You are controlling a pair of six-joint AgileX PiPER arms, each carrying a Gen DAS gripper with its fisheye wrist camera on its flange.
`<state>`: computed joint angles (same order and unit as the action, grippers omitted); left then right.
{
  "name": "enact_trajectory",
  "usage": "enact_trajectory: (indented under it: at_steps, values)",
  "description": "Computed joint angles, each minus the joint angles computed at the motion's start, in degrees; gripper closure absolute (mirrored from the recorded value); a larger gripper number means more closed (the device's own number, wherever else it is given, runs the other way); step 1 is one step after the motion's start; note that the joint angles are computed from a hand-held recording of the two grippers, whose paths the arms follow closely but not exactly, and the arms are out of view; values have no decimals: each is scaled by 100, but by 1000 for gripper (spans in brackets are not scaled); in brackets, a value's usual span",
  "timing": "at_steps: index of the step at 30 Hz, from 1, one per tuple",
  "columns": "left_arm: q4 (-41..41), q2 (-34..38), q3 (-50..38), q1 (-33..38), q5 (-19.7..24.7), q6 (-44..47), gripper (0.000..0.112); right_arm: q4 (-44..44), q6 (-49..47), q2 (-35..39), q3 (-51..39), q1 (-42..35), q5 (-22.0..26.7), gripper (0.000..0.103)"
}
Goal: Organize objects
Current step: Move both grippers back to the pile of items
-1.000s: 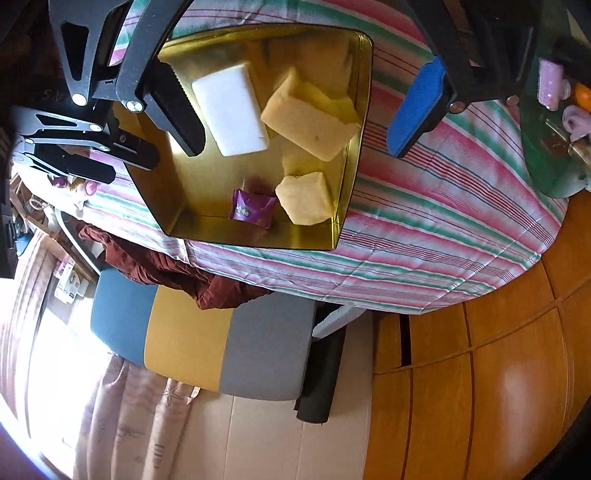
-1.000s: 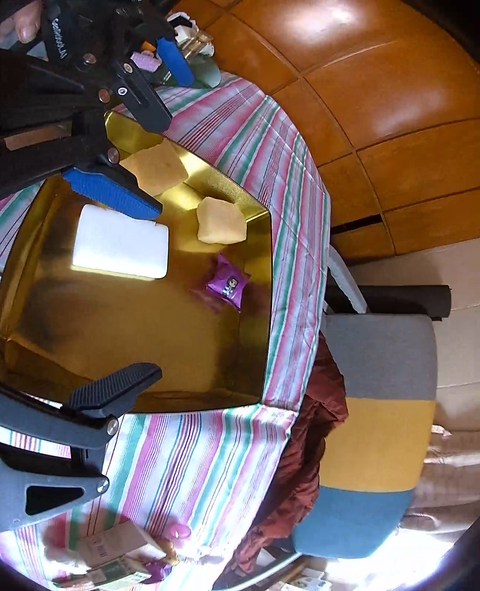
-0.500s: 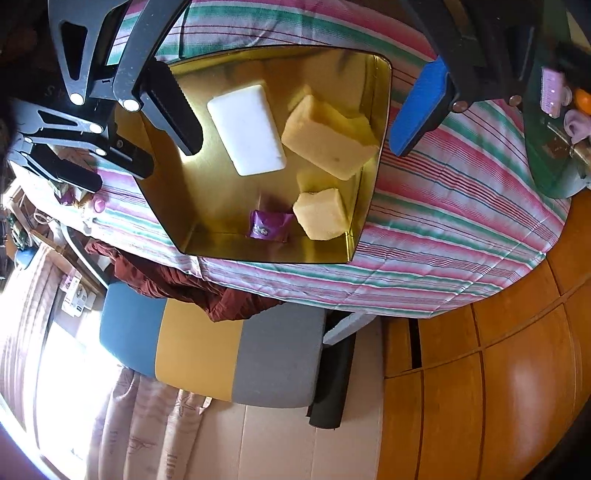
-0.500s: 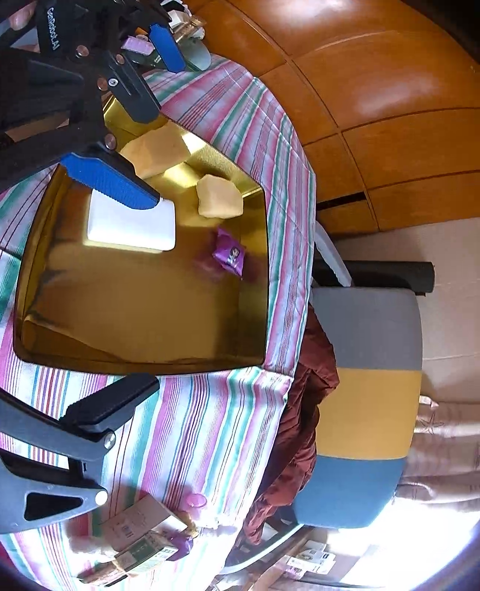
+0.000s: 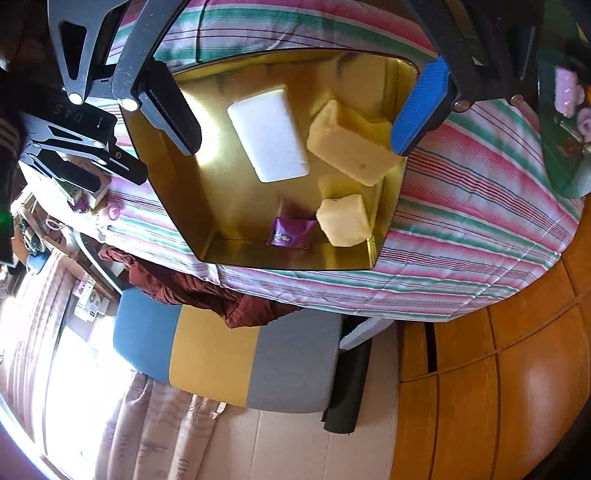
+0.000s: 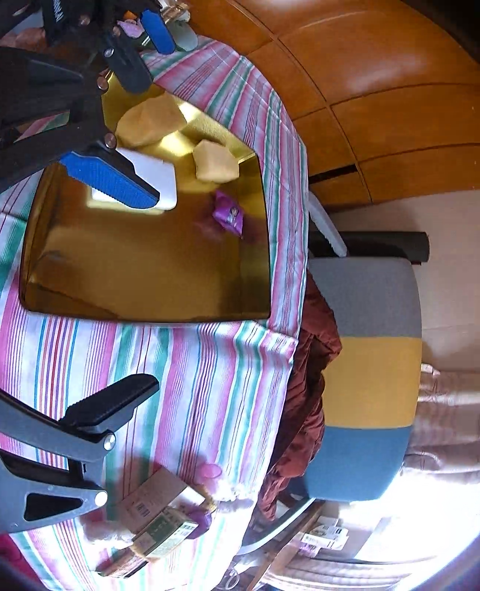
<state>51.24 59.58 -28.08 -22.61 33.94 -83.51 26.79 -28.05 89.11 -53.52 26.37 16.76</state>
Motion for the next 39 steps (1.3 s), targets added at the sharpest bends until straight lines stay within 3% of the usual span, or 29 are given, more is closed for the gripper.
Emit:
enact_trajectory:
  at_steps: [10, 17, 22, 27, 30, 33, 39]
  values:
    - [-653, 334, -316, -103, -693, 974, 9, 504, -923, 108, -28, -987, 302, 10]
    - [-824, 984, -1014, -558, -742, 1587, 9, 1089, -1609, 264, -611, -2355, 908, 10]
    - [-587, 1601, -1668, -882, -715, 1766, 9, 987, -1365, 683, -1424, -3405, 1130, 10]
    - [-1170, 2488, -2626, -918, -965, 2701, 9, 838, -829, 1331, -2161, -4258, 994, 10]
    - [-2383, 3200, -3409, -890, -1019, 4043, 9, 1089, -682, 1772, -2533, -4665, 1090, 10]
    - [-2745, 3869, -4179, -1052, -822, 4499, 9, 1421, -433, 2184, -2975, -4996, 1667, 10]
    - [-3489, 5148, -5872, -1289, -340, 5598, 9, 1533, -430, 2438, -3275, -5072, 2221, 10]
